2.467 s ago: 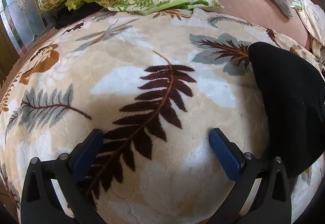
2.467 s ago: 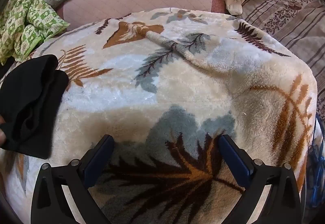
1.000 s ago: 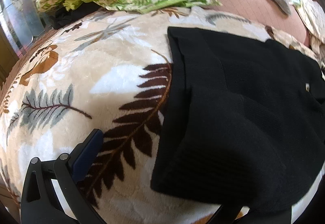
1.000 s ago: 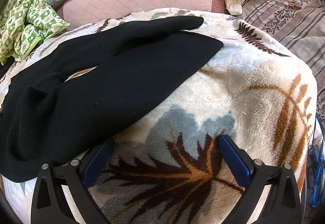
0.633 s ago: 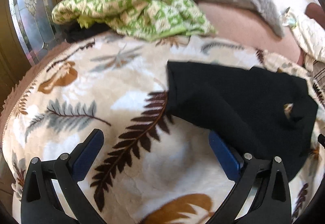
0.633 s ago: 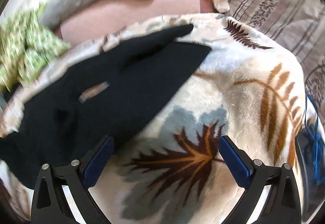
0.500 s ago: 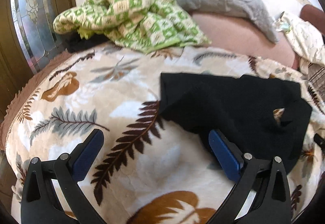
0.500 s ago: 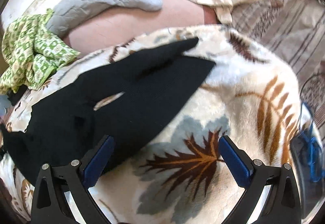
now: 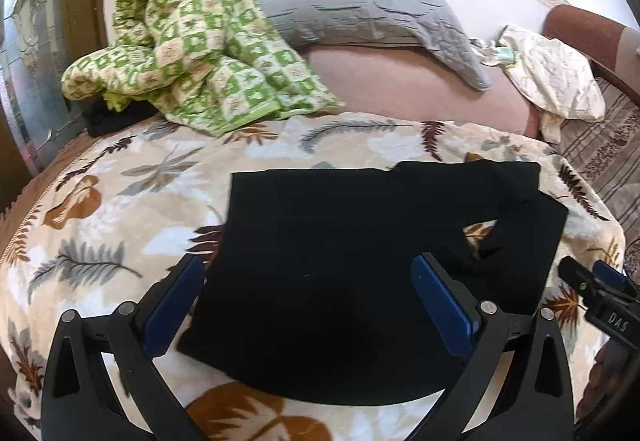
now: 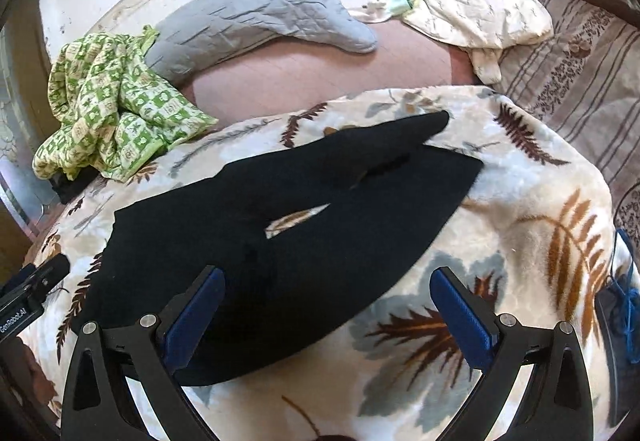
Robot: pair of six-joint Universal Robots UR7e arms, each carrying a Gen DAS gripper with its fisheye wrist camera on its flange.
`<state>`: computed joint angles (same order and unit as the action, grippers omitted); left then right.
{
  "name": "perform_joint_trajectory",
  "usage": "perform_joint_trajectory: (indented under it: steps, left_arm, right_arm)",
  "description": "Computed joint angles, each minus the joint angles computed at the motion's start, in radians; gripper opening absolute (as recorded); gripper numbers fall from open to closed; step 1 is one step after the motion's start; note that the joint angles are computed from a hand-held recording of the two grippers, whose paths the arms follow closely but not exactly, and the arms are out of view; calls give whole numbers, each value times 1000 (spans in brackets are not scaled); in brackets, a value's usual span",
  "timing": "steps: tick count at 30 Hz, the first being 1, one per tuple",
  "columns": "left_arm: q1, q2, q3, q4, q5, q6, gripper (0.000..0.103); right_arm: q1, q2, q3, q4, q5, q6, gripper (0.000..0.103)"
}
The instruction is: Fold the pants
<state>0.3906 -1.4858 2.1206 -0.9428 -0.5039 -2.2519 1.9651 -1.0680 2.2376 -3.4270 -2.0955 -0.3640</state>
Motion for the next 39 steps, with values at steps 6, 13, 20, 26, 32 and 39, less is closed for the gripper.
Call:
perform_joint_trajectory:
  steps: [6,13,20,26,32,39]
  left_arm:
    - [19,-40,47,-185,25,159,103]
    - [13,-98,72,-263,54,204,103]
    - [-16,-143,62,-286,72,243,103]
    - [-25,-89,34,-240,60,234,103]
    - [-16,-71,78,-335,23,302,103]
    - [-36,-166,155,-308,-38,201,103]
  right_arm:
    - [8,8,-6,-14,-3,-35,103]
    - [9,6,-2,-22,19,-50,103]
    - [17,-4,-2,-21,28,-57,103]
    - [23,-13,-4,-6,46,-47,103]
    - [21,-19,-3,3,54,-54,103]
    - [-24,-30,-6,37,62,-30,103]
